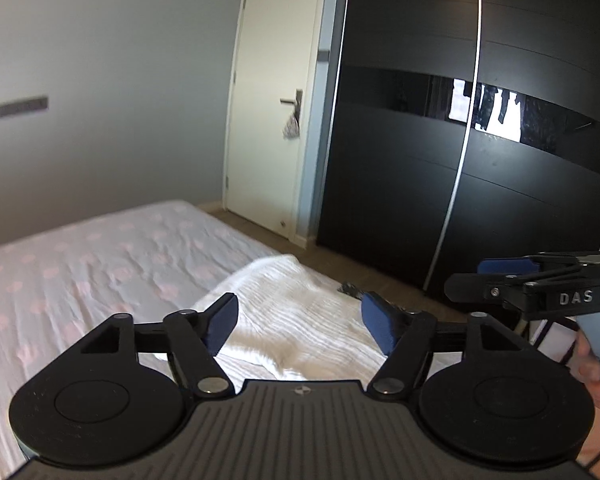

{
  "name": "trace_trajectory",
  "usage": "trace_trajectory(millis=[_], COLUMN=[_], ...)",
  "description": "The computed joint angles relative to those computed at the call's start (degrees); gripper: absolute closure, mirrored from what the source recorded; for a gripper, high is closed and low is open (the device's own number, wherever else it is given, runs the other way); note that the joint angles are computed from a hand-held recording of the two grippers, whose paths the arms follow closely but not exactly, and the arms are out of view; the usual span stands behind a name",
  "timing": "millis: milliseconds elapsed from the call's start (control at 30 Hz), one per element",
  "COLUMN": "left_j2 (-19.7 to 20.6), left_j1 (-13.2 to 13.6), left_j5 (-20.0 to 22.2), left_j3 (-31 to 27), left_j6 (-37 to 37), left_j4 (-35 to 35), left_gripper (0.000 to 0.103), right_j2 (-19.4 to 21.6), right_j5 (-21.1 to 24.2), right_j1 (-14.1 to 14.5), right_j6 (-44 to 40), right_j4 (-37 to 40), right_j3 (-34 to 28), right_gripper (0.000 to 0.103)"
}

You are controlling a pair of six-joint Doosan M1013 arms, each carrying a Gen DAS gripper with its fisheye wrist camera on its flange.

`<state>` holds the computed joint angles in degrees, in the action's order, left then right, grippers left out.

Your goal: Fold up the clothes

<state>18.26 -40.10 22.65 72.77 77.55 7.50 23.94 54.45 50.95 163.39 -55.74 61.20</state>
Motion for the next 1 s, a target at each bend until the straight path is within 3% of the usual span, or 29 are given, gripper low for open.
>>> trace_trajectory(millis=[100, 233, 367, 467, 700, 900, 1000], left_j2=[-1.92, -3.56, -5.33, -6.55, -8.55, -8.60, -7.96], left_j1=[-1.74, -3.72, -5.11, -6.07, -7.05, -6.14, -6.60], left_j5=[-1.93, 0.91, 2.22, 3.83, 7.02, 6.18, 7.05], left_j3=[3.22, 6.10, 10.52, 13.45, 17.87, 19.11, 19.51], left_j6=[-13.45, -27.29, -40.71, -47.73, -49.44, -48.61, -50.87], left_j4=[16.06, 29.81, 43.68, 50.14, 50.43, 44.84, 46.79], left_gripper=[0.028, 0.027, 0.020, 0.020, 0.020, 0.020, 0.020], right_j2=[0.64, 1.81, 3.26, 4.25, 7.82, 9.05, 8.81], right_j5=[3.61, 9.47, 13.81, 14.52, 15.23, 17.67, 17.79], right_j1=[2.70, 6.04, 8.09, 8.97, 9.40, 10.20, 10.06], right_j6=[4.44, 9.62, 12.50, 13.81, 14.76, 13.67, 14.29], right_j4=[-5.59, -13.33, -13.75, -12.73, -7.58, -5.81, -4.71], right_j3=[-0.29, 0.00, -0.30, -0.51, -3.41, -2.32, -1.00], right_gripper=[0.006, 0.001, 0.001, 0.001, 0.001, 0.001, 0.001])
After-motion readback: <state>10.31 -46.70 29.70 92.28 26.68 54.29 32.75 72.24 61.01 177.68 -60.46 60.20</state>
